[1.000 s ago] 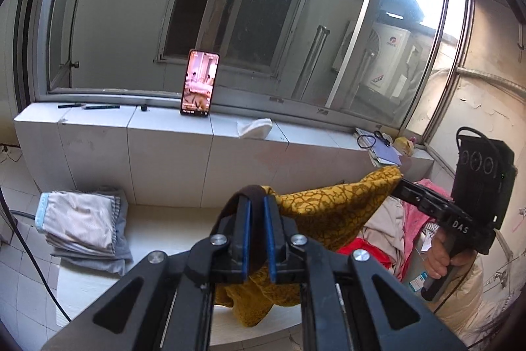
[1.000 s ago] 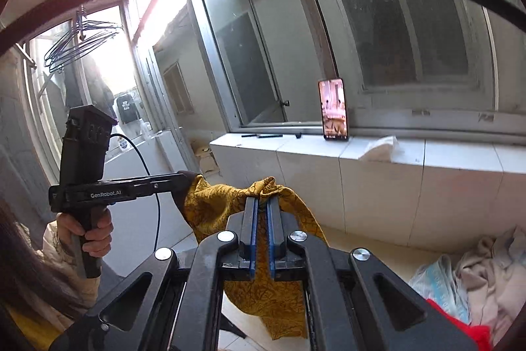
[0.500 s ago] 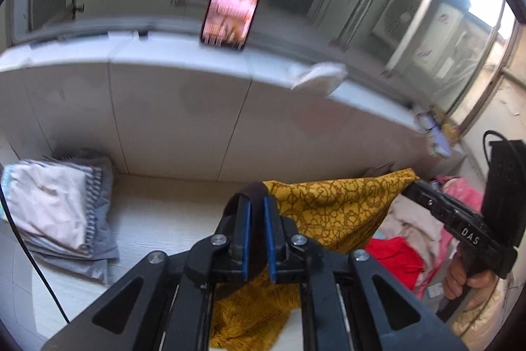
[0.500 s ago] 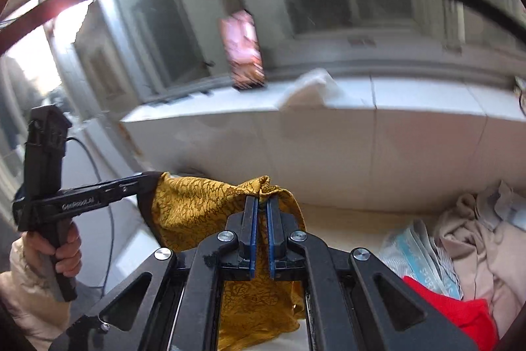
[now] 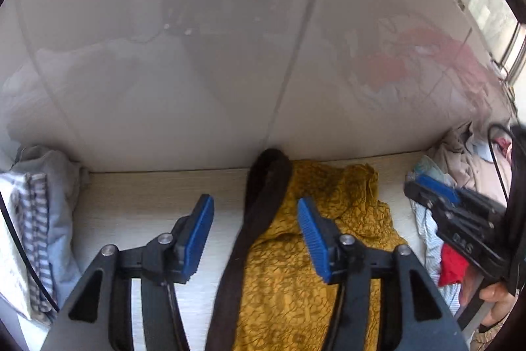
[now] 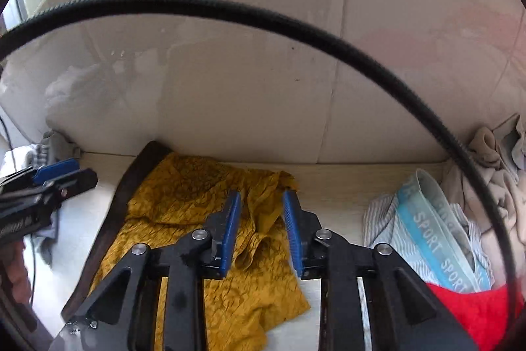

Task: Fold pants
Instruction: 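Lay the pants flat on the bench with both grippers, waistband lengthwise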

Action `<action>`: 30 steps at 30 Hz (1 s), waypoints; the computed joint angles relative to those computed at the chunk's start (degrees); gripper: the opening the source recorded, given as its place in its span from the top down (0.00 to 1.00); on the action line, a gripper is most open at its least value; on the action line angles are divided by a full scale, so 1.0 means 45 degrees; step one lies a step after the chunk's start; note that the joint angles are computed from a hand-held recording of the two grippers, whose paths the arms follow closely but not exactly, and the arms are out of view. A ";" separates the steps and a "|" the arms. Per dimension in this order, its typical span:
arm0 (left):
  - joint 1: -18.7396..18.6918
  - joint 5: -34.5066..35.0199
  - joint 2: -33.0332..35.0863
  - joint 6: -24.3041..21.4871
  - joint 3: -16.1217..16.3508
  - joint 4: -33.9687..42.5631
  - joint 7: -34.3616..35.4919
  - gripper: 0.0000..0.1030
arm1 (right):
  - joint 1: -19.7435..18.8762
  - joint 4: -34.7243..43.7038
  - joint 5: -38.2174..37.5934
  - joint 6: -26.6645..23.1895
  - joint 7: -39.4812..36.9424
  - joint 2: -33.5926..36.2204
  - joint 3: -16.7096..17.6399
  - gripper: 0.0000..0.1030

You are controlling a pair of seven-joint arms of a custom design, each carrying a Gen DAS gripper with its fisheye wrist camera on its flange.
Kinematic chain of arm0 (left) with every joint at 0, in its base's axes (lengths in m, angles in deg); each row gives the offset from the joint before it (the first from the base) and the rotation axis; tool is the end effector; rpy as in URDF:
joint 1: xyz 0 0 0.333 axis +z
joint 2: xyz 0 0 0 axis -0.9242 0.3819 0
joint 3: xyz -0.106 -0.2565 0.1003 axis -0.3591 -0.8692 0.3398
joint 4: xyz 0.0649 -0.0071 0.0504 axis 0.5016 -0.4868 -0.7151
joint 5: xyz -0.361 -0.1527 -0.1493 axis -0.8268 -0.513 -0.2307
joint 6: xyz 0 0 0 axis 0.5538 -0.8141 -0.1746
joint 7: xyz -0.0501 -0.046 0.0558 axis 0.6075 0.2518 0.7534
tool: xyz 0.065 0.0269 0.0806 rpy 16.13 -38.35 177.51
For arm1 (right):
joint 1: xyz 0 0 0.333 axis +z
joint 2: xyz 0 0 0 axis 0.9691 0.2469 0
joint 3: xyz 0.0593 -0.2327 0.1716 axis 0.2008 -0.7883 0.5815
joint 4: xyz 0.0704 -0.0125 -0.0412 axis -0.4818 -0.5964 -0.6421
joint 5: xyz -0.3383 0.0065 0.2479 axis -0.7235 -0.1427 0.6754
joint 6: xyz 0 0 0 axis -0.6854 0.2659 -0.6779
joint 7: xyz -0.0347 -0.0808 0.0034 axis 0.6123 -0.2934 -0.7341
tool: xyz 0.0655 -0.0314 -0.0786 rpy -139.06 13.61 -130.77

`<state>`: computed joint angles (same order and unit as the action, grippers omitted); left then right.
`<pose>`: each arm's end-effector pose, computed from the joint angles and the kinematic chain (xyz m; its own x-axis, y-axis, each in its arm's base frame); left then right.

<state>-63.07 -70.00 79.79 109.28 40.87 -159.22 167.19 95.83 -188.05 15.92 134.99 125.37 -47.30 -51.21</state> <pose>0.6499 -0.0370 0.4120 -0.4247 -0.8911 0.1599 -0.7866 0.2758 -0.5525 0.5744 0.2520 0.3936 -0.0730 -0.9909 -0.1134 -0.7664 0.1285 -0.6293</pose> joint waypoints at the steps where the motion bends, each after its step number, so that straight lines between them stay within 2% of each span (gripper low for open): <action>1: 0.0068 0.0046 -0.0091 -0.0095 0.0074 -0.0081 -0.0040 0.45 | -0.0059 -0.0380 0.0347 0.0188 -0.0373 -0.0296 0.0105 0.71; 4: 0.0299 -0.0021 -0.0654 -0.0338 0.0286 -0.0697 0.0141 0.45 | -0.0147 -0.1618 0.2141 0.0516 -0.2199 -0.1222 0.0633 0.71; 6: 0.0403 0.0029 -0.1080 -0.0411 0.0500 -0.1258 0.0247 0.44 | -0.0055 -0.2444 0.4357 0.0753 -0.3951 -0.1681 0.0972 0.70; 7: 0.0461 0.0165 -0.1414 -0.0525 0.0641 -0.1715 0.0258 0.44 | 0.0100 -0.2854 0.5979 0.0846 -0.5278 -0.1866 0.1127 0.70; 10: 0.0469 0.0549 -0.2314 -0.0883 0.0962 -0.2826 0.0209 0.44 | 0.0569 -0.3802 0.8190 0.0875 -0.7035 -0.2280 0.1416 0.70; 15: 0.0402 0.0868 -0.3878 -0.1177 0.1523 -0.4827 -0.0187 0.44 | 0.1241 -0.4934 0.8997 0.0793 -0.7471 -0.2900 0.1880 0.70; 20: 0.0318 0.1319 -0.4883 -0.0897 0.1852 -0.6269 -0.0582 0.44 | 0.2492 -0.6089 1.1503 0.0934 -0.9543 -0.4029 0.1590 0.70; 24: 0.0218 0.1120 -0.5357 -0.1113 0.2302 -0.6799 -0.0077 0.44 | 0.3608 -0.6492 1.3593 0.1027 -1.0794 -0.4484 0.1098 0.70; 28: 0.0196 0.0687 -0.5124 -0.1738 0.2647 -0.6430 0.0805 0.44 | 0.3809 -0.6190 1.4606 0.1093 -1.0265 -0.4069 0.1368 0.70; 30: 0.0261 0.0471 -0.4762 -0.2285 0.2753 -0.5979 0.1526 0.44 | 0.3608 -0.5957 1.4491 0.1334 -0.9486 -0.3677 0.1679 0.70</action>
<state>-61.89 -67.88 58.37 98.99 53.26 -186.13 174.06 112.07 -214.86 81.13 140.99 82.68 -63.84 -43.66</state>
